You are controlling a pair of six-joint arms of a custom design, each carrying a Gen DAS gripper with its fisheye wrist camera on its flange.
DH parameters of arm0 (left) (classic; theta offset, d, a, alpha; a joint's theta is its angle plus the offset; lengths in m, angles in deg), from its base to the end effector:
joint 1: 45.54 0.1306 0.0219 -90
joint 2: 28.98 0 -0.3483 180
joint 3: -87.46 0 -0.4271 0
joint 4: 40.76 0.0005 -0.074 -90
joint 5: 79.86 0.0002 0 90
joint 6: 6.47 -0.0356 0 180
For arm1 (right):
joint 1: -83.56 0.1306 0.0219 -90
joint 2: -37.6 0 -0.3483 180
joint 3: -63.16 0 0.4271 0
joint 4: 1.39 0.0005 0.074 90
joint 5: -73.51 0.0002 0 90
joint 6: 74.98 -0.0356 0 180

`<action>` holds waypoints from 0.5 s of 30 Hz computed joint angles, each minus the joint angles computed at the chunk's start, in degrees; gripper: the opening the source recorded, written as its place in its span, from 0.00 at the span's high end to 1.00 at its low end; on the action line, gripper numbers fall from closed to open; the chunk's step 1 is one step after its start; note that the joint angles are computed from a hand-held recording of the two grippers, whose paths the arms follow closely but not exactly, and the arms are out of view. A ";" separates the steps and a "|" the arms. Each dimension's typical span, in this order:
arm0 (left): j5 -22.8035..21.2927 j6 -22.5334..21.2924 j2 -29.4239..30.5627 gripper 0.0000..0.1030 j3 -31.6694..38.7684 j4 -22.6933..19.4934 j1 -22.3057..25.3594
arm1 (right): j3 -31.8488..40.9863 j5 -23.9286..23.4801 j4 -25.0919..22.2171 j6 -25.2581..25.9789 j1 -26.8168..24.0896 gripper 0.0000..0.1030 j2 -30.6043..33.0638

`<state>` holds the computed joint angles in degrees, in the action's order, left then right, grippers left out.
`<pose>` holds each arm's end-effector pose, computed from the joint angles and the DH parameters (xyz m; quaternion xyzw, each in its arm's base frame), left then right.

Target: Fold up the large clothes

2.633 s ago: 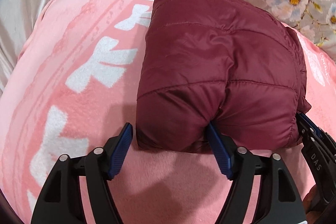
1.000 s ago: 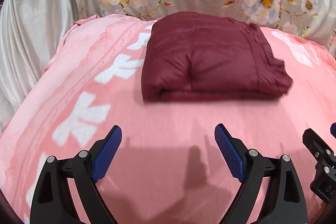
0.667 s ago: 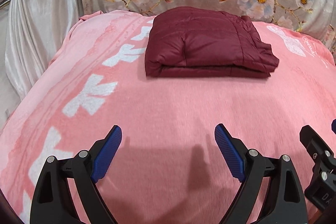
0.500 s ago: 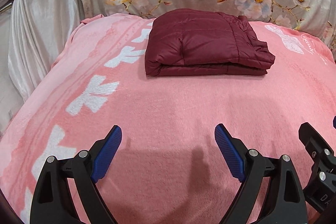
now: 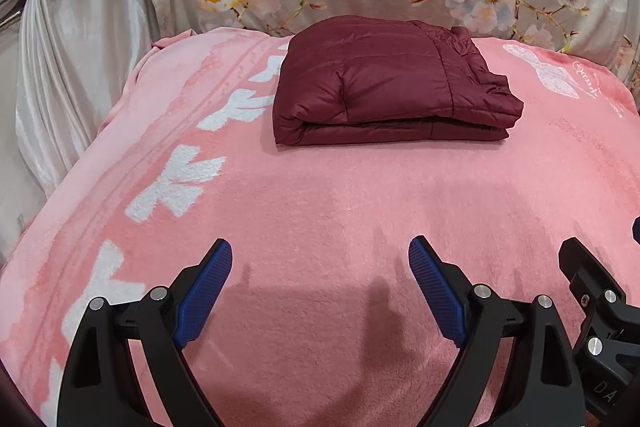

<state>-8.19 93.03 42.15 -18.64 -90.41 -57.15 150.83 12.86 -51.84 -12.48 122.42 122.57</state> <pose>0.4032 -0.0719 0.4020 -0.0416 0.9191 0.0792 0.3838 0.3916 0.2925 0.4198 0.0015 0.9070 -0.0070 0.4211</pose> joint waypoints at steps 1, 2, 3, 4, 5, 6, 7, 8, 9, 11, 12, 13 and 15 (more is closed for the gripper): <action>-0.02 0.01 0.04 0.15 0.02 0.03 0.01 | -0.04 -0.08 0.05 0.00 -0.02 0.05 -0.02; 0.13 -0.06 0.05 0.15 0.02 0.06 0.09 | -0.07 -0.17 0.09 0.03 -0.04 0.05 -0.05; 0.22 -0.08 0.05 0.15 0.04 0.00 0.13 | 0.02 -0.07 -0.01 -0.03 0.03 0.05 0.04; 0.14 -0.08 0.10 0.15 0.08 -0.03 0.10 | 0.11 0.06 -0.13 -0.17 0.11 0.05 0.11; 0.12 -0.13 0.10 0.15 0.09 -0.05 0.12 | 0.14 0.06 -0.19 -0.20 0.11 0.05 0.15; -0.04 -0.15 0.12 0.15 0.10 -0.07 0.09 | 0.22 0.28 -0.28 -0.27 0.21 0.05 0.21; -0.30 -0.02 0.13 0.15 0.18 -0.19 -0.07 | 0.15 0.21 -0.17 -0.17 0.15 0.05 0.13; -0.38 0.01 0.17 0.15 0.26 -0.27 -0.12 | 0.11 0.27 -0.16 -0.16 0.14 0.05 0.11; -0.43 0.02 0.17 0.15 0.27 -0.25 -0.14 | 0.06 0.13 -0.06 -0.03 0.07 0.05 0.04; -0.38 -0.04 0.18 0.15 0.28 -0.26 -0.11 | 0.02 0.02 -0.05 0.04 -0.04 0.05 0.03; -0.38 -0.04 0.18 0.15 0.28 -0.26 -0.11 | 0.00 -0.10 -0.07 0.09 -0.07 0.05 -0.03; -0.54 0.01 0.14 0.15 0.30 -0.35 -0.16 | -0.02 -0.10 -0.08 0.08 -0.07 0.05 -0.04; -0.47 -0.05 0.13 0.15 0.30 -0.30 -0.12 | -0.06 -0.09 0.02 0.13 -0.07 0.05 -0.08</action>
